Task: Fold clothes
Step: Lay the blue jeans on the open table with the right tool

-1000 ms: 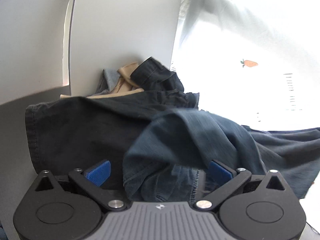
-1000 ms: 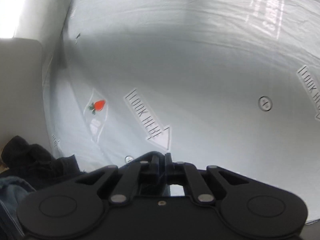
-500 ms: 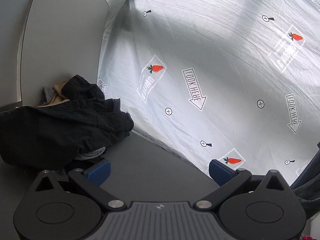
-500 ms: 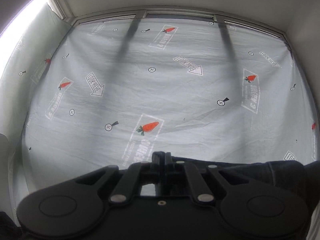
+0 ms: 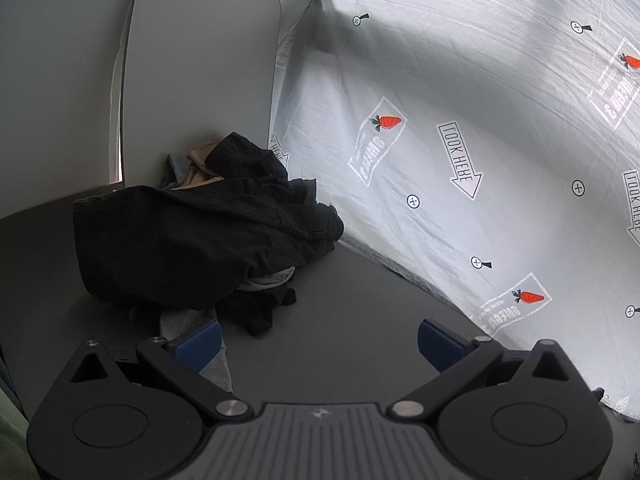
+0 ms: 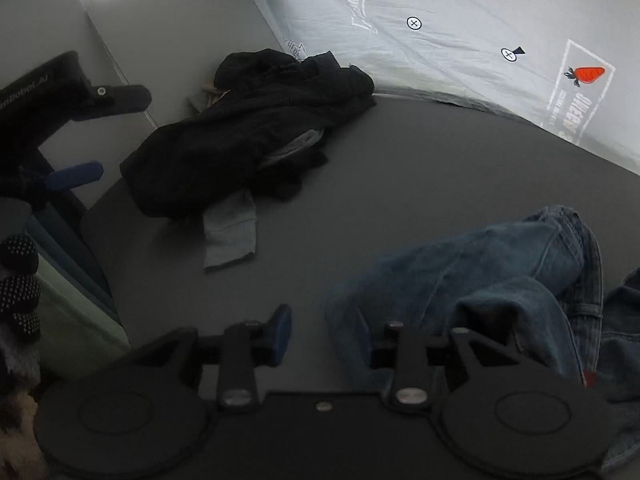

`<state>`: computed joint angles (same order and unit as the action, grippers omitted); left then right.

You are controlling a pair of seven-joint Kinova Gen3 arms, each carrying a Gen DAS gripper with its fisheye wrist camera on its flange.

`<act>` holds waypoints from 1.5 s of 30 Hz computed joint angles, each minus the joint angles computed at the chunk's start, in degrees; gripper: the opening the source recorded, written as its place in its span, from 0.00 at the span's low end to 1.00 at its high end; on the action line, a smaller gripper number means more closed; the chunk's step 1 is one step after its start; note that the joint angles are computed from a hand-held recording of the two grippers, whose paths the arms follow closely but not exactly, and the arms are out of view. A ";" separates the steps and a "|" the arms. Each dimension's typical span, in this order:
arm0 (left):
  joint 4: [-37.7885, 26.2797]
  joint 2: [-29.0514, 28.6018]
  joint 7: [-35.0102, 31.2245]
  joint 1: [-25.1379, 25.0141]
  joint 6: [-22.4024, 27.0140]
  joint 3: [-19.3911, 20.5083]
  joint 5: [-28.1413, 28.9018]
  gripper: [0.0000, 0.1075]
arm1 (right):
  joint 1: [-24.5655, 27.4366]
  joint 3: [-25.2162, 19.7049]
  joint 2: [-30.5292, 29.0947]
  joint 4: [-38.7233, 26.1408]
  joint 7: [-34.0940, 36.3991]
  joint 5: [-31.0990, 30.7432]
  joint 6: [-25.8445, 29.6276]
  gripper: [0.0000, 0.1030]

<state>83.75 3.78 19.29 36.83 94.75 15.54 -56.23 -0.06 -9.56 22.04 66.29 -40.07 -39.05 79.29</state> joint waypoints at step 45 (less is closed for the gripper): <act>-42.97 41.04 -100.83 -7.87 -0.62 28.53 -1.37 0.92 | 13.08 4.03 14.55 -5.63 -30.89 19.56 -20.29 0.78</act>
<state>40.78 44.82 -81.54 28.95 94.13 44.07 -57.60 13.02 -5.53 36.59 60.66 -70.97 -19.49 58.99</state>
